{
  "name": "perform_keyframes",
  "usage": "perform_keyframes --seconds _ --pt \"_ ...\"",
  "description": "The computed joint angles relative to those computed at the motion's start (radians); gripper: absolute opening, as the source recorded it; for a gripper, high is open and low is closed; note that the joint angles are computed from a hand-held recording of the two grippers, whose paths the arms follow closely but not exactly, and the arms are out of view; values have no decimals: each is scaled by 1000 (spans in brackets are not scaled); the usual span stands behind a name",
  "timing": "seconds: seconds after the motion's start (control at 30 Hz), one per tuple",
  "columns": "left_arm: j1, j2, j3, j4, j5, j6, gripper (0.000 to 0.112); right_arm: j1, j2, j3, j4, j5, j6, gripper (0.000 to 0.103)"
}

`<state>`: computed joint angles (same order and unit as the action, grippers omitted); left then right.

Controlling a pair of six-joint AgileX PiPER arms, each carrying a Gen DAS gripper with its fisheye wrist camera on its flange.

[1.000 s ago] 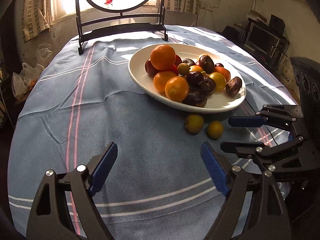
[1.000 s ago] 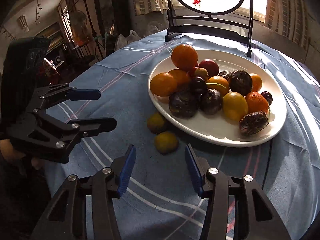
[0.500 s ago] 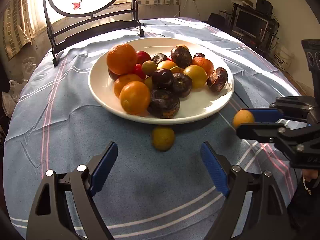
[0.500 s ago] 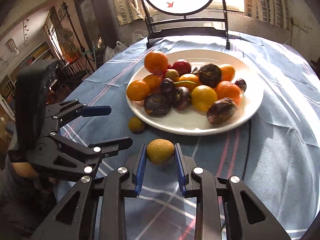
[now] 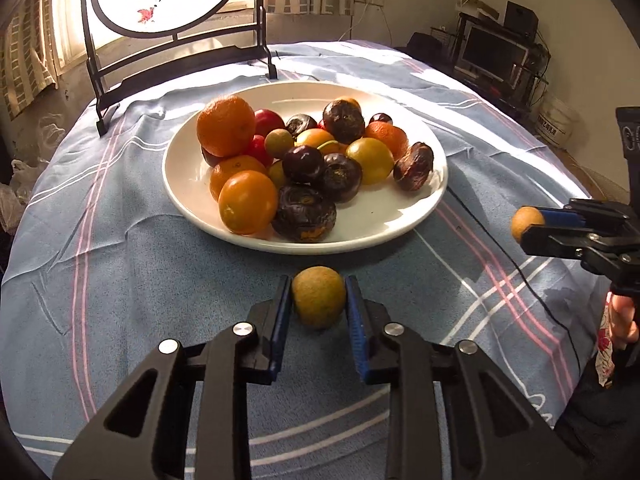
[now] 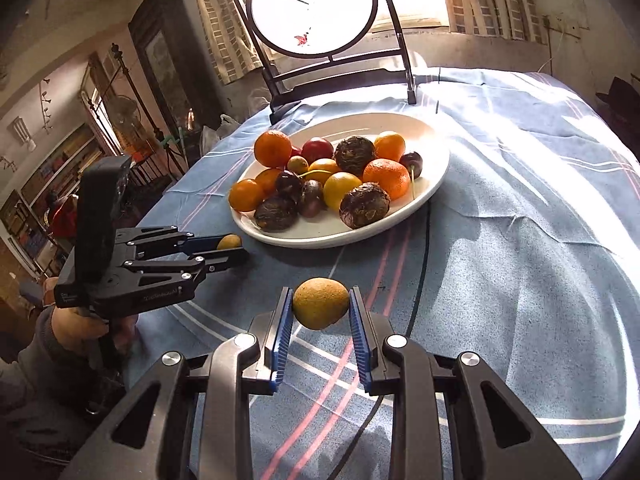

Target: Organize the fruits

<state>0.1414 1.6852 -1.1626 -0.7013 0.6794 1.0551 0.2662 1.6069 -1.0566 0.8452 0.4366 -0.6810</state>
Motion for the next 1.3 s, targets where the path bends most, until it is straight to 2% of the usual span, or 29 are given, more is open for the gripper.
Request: perform_keyframes --seconds 0.1,0.17,0.37,0.43,0.47,0.5,0.53,0.57,0.63,0.67,0.7,0.73,0.83,0.9,1.03,1.2,1.3 --pt "18 -53 8 -69 21 60 26 1 22 -70 -24 19 21 28" --pt "2 -44 -30 -58 24 32 26 -2 64 -154 -44 44 49 28" --pt "-86 96 -217 17 44 -114 26 12 262 -483 -287 118 327 28" --pt "-119 144 -271 67 52 -163 27 12 342 -601 -346 177 395 29" --pt "-132 162 -284 89 46 -183 40 14 368 -640 -366 196 417 30" --pt "-140 171 -289 105 36 -206 50 21 382 -663 -406 199 454 36" --pt "-136 167 -276 90 16 -205 68 26 380 -660 -438 181 484 44" --pt "-128 158 -257 67 -3 -191 75 28 370 -644 -444 164 489 45" --pt "-95 132 -227 3 11 -131 75 24 329 -582 -413 138 463 46" --pt "-81 110 -203 -12 9 -113 79 24 299 -537 -407 119 455 47" --pt "-72 80 -169 -6 -13 -114 88 26 263 -483 -411 91 453 56" --pt "-64 44 -126 2 -48 -117 99 29 226 -424 -422 57 462 70" --pt "-26 -41 -25 -4 -95 -89 98 24 112 -248 -370 -32 417 93" --pt "-7 -99 38 14 -139 -103 98 21 55 -169 -368 -48 413 99" --pt "57 -216 132 -29 -132 -86 98 36 -77 -42 -544 -93 559 99" --pt "144 -367 214 -64 -97 -72 98 16 -271 85 -638 -104 645 99" --pt "125 -458 265 81 -168 -199 98 11 -379 142 -733 -86 722 99"
